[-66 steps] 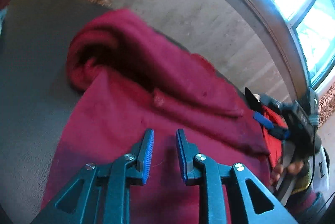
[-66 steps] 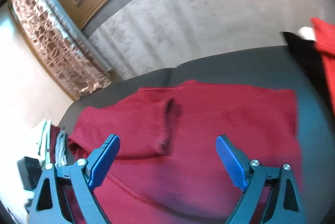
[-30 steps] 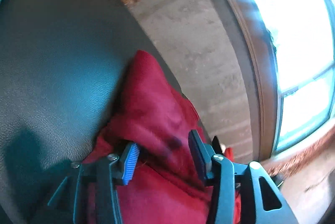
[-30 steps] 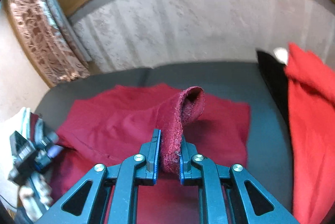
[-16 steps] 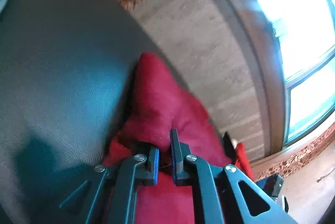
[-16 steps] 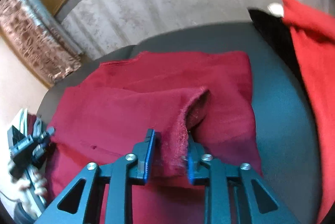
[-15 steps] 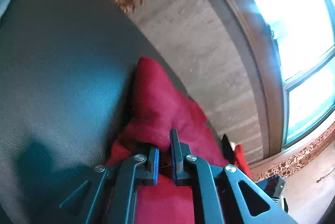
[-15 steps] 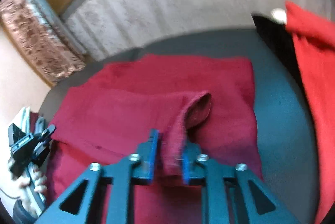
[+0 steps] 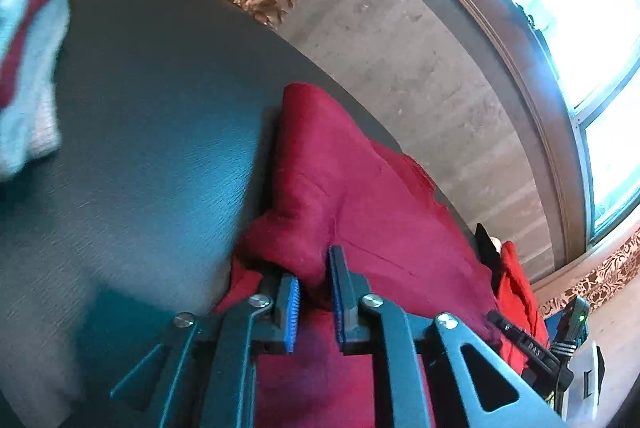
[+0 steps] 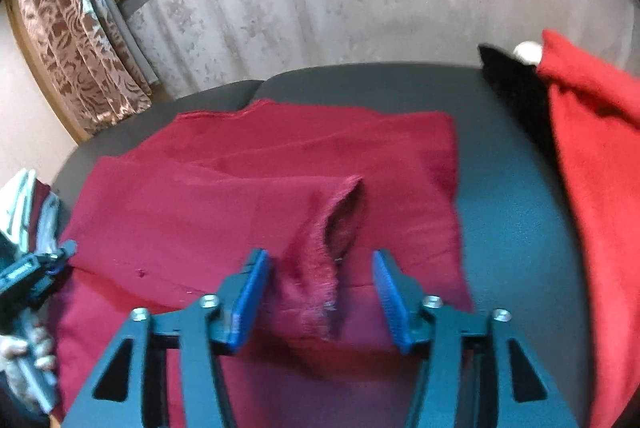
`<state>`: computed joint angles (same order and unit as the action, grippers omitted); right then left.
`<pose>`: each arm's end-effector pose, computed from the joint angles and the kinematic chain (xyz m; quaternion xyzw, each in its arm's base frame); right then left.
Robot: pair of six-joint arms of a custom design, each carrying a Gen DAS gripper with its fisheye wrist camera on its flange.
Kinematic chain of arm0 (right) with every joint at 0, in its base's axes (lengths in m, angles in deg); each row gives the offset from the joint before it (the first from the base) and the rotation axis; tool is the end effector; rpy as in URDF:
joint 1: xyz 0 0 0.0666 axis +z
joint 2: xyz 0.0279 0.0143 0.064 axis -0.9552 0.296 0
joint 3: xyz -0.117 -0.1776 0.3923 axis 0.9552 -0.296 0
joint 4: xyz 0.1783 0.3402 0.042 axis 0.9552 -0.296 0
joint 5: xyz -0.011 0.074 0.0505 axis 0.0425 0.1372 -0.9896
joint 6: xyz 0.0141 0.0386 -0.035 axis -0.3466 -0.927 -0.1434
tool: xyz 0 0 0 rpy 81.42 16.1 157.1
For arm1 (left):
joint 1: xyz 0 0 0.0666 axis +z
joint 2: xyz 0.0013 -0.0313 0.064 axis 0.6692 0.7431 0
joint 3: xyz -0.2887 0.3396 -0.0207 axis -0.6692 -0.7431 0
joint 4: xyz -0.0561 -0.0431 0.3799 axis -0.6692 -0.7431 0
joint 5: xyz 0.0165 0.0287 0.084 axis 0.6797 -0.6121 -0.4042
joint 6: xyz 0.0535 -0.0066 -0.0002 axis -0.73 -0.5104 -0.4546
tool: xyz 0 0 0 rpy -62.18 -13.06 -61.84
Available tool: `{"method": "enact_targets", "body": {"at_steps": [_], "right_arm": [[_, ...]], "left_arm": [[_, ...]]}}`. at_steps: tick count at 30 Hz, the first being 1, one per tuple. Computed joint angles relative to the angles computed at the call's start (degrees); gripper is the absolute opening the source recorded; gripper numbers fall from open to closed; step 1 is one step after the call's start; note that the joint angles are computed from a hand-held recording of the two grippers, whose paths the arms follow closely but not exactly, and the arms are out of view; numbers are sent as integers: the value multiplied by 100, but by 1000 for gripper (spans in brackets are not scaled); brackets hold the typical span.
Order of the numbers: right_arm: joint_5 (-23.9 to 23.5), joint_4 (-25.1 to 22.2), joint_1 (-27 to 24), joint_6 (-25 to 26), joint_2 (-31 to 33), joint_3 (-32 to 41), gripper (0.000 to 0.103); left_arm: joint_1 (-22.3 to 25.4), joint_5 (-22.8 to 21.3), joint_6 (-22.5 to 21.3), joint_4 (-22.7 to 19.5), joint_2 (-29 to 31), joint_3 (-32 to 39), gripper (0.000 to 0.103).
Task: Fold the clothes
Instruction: 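Grasp the sleeve cuff with the right gripper and fold it across the body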
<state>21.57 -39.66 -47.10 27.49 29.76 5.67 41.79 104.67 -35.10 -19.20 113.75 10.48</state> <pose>0.4224 0.1860 0.3690 0.2254 0.9073 0.0025 0.3550 0.6085 -0.0276 0.3858 0.0603 0.8906 -0.3775 0.2463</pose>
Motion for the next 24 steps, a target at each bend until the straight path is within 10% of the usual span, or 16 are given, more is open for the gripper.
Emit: {"method": "enact_targets", "body": {"at_steps": [6, 10, 17, 24], "right_arm": [[896, 200, 388, 721, -127, 318, 75], [413, 331, 402, 1128, 190, 645, 77], [-24, 118, 306, 1027, 730, 713, 80], [-256, 647, 293, 909, 375, 166, 88]], "left_arm": [[94, -33, 325, 607, -484, -203, 16], [-235, -160, 547, 950, -440, 187, 26], [-843, -1083, -95, -304, 471, 1321, 31], [-600, -682, 171, 562, 155, 275, 16]]}}
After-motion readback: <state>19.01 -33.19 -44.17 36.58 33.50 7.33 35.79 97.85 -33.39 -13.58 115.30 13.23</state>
